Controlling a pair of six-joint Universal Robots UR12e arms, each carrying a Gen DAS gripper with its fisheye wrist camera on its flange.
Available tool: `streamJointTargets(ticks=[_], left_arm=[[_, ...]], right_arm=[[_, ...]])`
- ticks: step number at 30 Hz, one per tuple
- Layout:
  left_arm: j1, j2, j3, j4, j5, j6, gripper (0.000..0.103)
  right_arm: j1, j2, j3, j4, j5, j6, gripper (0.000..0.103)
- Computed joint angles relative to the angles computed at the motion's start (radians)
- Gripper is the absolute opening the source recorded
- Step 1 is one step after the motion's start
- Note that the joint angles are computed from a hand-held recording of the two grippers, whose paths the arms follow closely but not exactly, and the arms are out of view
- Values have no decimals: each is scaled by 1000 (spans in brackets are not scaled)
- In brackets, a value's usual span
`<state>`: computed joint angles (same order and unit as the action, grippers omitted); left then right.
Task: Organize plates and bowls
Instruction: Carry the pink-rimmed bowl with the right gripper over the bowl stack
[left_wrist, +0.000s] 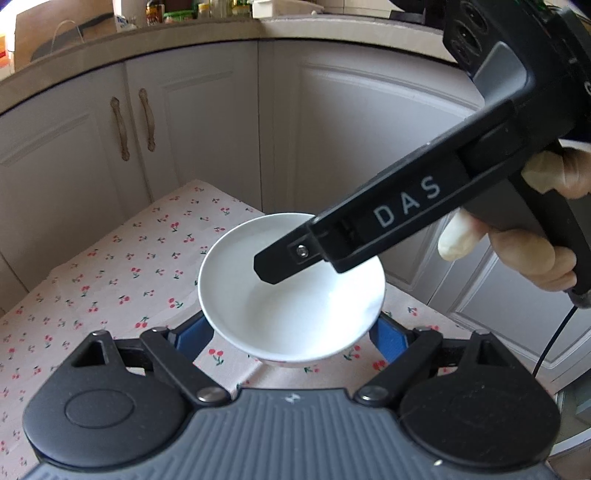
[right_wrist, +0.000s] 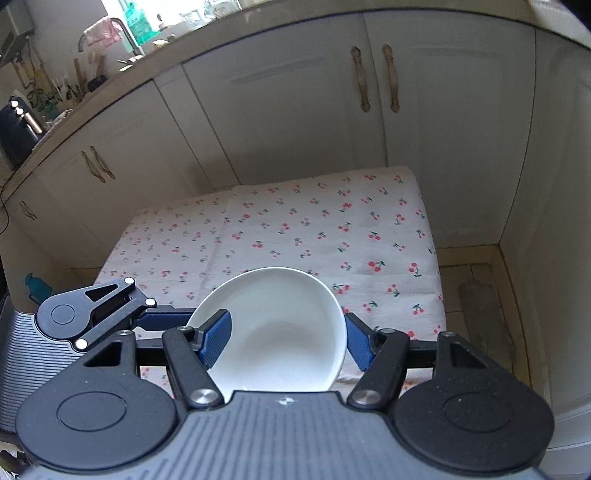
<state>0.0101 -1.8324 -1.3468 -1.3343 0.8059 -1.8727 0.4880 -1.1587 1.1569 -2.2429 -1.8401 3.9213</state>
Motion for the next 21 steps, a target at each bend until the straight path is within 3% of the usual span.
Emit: streamJointTargets(ticks=[21], left_arm=[[154, 168, -145, -71, -72, 101, 90]], right_arm=[[133, 40, -111, 41, -52, -7, 72]])
